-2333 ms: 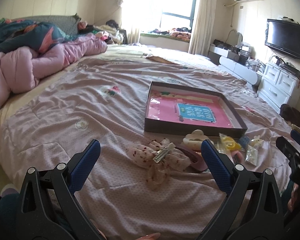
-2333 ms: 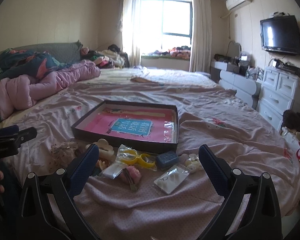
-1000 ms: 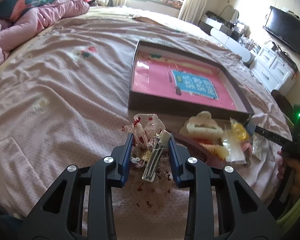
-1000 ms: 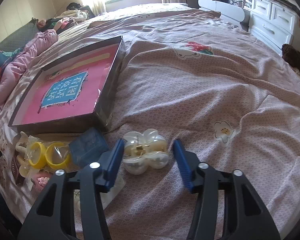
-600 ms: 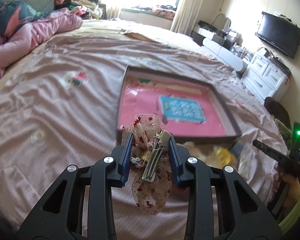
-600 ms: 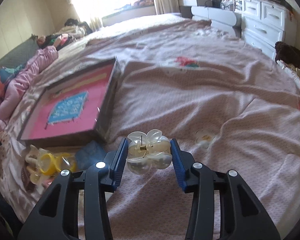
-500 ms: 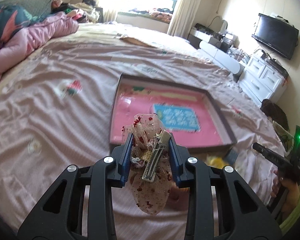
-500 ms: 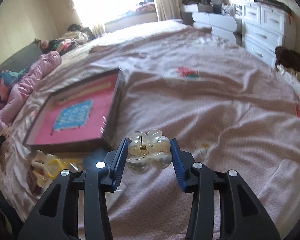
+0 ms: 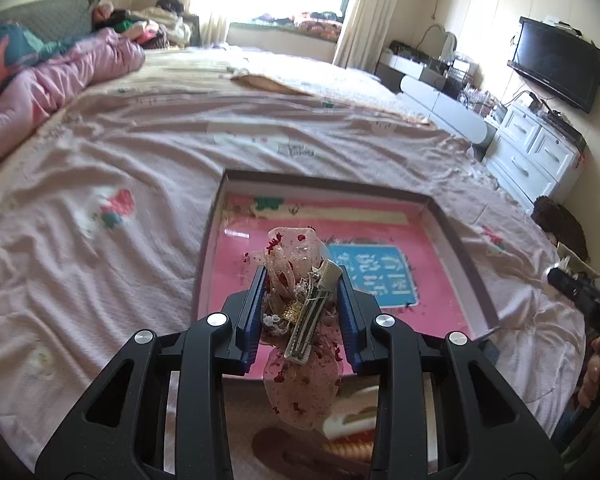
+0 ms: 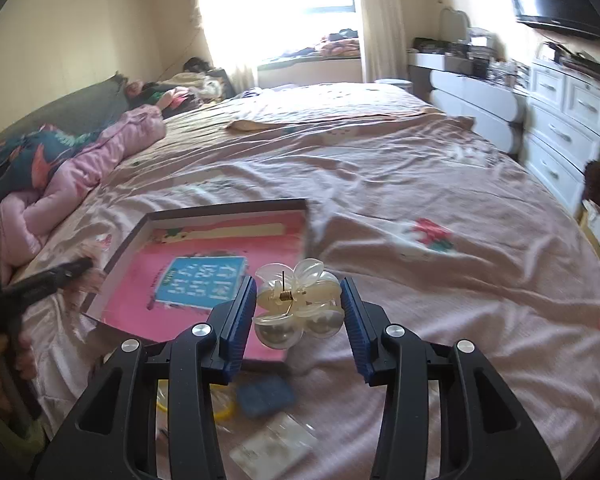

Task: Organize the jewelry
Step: 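Place the bow clip in the box with the left tool while the right tool places the pearl clip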

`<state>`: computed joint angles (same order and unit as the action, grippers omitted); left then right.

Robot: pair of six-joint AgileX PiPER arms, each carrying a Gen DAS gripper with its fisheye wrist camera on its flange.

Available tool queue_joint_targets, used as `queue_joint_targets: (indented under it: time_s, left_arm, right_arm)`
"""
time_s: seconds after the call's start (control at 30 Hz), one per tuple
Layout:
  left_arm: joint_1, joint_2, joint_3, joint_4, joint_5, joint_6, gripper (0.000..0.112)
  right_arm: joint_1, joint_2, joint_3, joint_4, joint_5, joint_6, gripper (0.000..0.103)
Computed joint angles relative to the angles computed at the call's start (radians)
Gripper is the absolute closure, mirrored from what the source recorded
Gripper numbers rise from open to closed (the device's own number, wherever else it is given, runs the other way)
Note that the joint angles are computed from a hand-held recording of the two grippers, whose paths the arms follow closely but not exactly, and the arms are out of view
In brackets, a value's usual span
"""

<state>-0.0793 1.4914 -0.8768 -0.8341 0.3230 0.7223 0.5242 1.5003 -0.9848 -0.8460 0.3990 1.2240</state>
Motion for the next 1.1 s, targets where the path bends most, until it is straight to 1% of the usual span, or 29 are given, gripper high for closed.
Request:
queue_joint_targets:
  time_s: [0.03,0.13,0.23,0.3,0.4,0.43,0.5,0.53,0.57,0.67,0.83,0.97,1.03,1.1]
  left_arm:
    - [-0.002,0.017,-0.003,0.003,-0.013,-0.001,0.087]
    - [-0.011,0.074,-0.020,0.002,-0.039,0.014,0.087]
    - [-0.008,0.110,-0.034,-0.043,-0.045,0.068,0.086]
    - [-0.007,0.132,-0.046,-0.022,-0.042,0.051,0.086]
    - [-0.014,0.150,-0.054,0.026,-0.053,0.004,0.081]
    - [-0.018,0.152,-0.054,0.038,-0.057,-0.008,0.079]
    - [-0.021,0.153,-0.051,0.068,-0.064,-0.031,0.077]
    - [-0.019,0.152,-0.051,0.072,-0.064,-0.034,0.074]
    - [-0.012,0.148,-0.046,0.047,-0.060,-0.009,0.070]
    - [-0.005,0.138,-0.043,0.046,-0.057,-0.003,0.063]
    - [0.012,0.104,-0.021,0.017,-0.063,0.028,0.057]
    - [0.024,0.071,-0.006,-0.009,-0.069,0.053,0.053]
    - [0.026,0.055,0.000,-0.002,-0.071,0.044,0.050]
    - [0.038,0.036,0.006,-0.030,-0.058,0.068,0.047]
  right_arm:
    - [0.003,0.023,-0.021,0.006,-0.006,-0.008,0.062]
    - [0.002,0.103,-0.095,0.098,-0.034,-0.100,0.062]
    - [0.001,0.183,-0.169,0.225,-0.052,-0.227,0.062]
    - [0.005,0.225,-0.207,0.273,-0.052,-0.276,0.062]
    - [0.005,0.288,-0.263,0.372,-0.051,-0.373,0.062]
    - [0.007,0.305,-0.277,0.385,-0.048,-0.387,0.062]
    - [0.006,0.339,-0.302,0.410,-0.047,-0.417,0.062]
    - [0.006,0.353,-0.312,0.423,-0.044,-0.432,0.062]
    - [0.010,0.370,-0.322,0.423,-0.039,-0.434,0.062]
    - [0.014,0.398,-0.330,0.414,-0.031,-0.440,0.062]
    - [0.004,0.416,-0.313,0.424,-0.047,-0.440,0.061]
    - [0.002,0.399,-0.283,0.376,-0.073,-0.384,0.059]
    - [0.008,0.387,-0.272,0.326,-0.076,-0.335,0.052]
    - [0.013,0.360,-0.244,0.239,-0.089,-0.242,0.047]
